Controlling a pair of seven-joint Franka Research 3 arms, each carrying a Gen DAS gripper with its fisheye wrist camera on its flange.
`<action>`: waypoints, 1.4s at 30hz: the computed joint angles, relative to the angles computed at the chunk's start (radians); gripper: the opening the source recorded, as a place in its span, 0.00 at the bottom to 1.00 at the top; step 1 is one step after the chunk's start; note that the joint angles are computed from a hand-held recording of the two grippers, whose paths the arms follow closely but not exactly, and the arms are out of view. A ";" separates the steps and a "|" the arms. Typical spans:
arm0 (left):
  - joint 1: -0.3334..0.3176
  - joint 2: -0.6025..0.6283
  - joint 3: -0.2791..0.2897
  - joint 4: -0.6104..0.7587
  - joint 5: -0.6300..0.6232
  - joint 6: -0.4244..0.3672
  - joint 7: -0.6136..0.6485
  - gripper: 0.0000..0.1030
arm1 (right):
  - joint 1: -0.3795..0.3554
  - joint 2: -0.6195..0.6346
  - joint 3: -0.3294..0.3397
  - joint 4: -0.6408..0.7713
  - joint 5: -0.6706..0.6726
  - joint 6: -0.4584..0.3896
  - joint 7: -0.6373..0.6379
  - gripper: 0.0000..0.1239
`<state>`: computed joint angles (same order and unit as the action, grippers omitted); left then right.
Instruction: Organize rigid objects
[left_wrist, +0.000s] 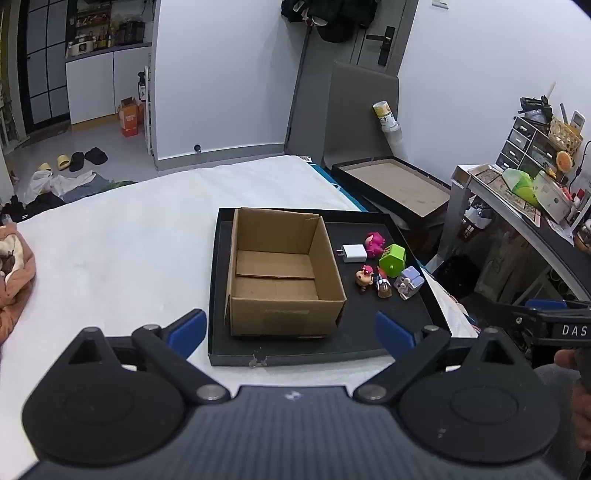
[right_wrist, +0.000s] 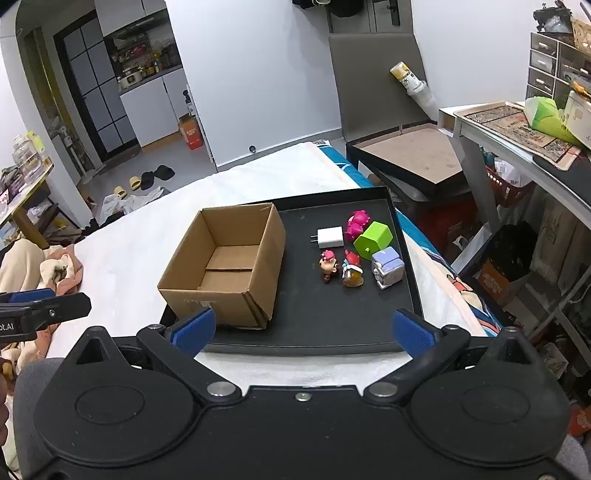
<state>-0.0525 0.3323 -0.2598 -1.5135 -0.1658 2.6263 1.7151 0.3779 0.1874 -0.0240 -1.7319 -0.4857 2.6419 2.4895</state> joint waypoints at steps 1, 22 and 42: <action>0.012 0.001 -0.013 0.000 -0.031 0.000 0.012 0.94 | 0.001 -0.001 0.000 0.000 -0.002 -0.006 -0.001 0.83; 0.004 -0.028 0.003 -0.021 -0.040 -0.004 0.023 0.94 | 0.006 -0.027 0.015 -0.011 -0.034 -0.006 0.021 0.83; 0.012 -0.046 -0.002 -0.045 -0.065 0.013 0.053 0.94 | 0.001 -0.037 0.021 -0.020 -0.046 -0.010 0.039 0.83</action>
